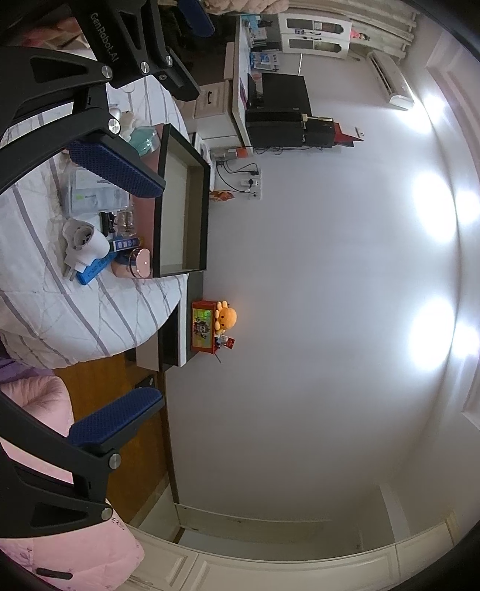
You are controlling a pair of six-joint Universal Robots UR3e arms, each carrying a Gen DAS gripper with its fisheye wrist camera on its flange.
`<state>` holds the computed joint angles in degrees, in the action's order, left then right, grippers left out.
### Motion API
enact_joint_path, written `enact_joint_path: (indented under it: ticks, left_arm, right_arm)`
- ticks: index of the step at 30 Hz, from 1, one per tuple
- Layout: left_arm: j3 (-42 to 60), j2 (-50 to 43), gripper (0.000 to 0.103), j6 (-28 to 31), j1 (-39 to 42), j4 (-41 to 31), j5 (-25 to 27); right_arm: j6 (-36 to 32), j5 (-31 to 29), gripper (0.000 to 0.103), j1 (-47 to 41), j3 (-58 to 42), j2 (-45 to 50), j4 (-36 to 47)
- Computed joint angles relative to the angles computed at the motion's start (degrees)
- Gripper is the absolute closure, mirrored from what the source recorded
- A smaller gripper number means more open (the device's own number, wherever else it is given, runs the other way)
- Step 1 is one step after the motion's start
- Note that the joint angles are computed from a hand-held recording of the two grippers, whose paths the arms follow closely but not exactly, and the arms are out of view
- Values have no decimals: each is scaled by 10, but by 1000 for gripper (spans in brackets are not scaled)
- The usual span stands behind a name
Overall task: Organize rigid objects
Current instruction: 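Reach down and grasp the white-silver toy figure with the left gripper while the right grasps the white plug adapter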
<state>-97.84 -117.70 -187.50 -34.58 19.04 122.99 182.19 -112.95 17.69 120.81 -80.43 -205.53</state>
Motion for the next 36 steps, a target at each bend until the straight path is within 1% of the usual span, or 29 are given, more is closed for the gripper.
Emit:
enact_joint_path:
  ticks: [7,11,15,21,24,27,29,33,35,36]
  left_arm:
    - [-3,8,0,-22,18,-79,-26]
    - [-18,21,0,-48,40,-125,-72]
    - [-3,12,0,-60,47,-185,-68]
    - [21,-7,0,-70,69,-251,-92]
    - [32,-19,0,-68,75,-267,-96]
    - [40,-21,0,-72,89,-292,-110]
    - [38,-19,0,-79,103,-302,-126]
    - [30,-11,0,-91,140,-311,-172]
    - [35,-13,0,-99,155,-316,-186]
    - [40,-16,0,-101,160,-321,-188]
  right_arm:
    - [15,30,0,-22,0,-1,50]
    - [24,53,0,-40,-5,2,97]
    - [23,84,0,-59,-6,9,136]
    - [12,131,0,-86,-20,27,182]
    - [6,144,0,-93,-37,40,204]
    - [0,147,0,-95,-58,60,218]
    - [-5,153,0,-97,-73,74,223]
    - [-6,158,0,-100,-119,111,251]
    - [-4,165,6,-102,-137,125,267]
    - [-5,171,7,-103,-145,129,275]
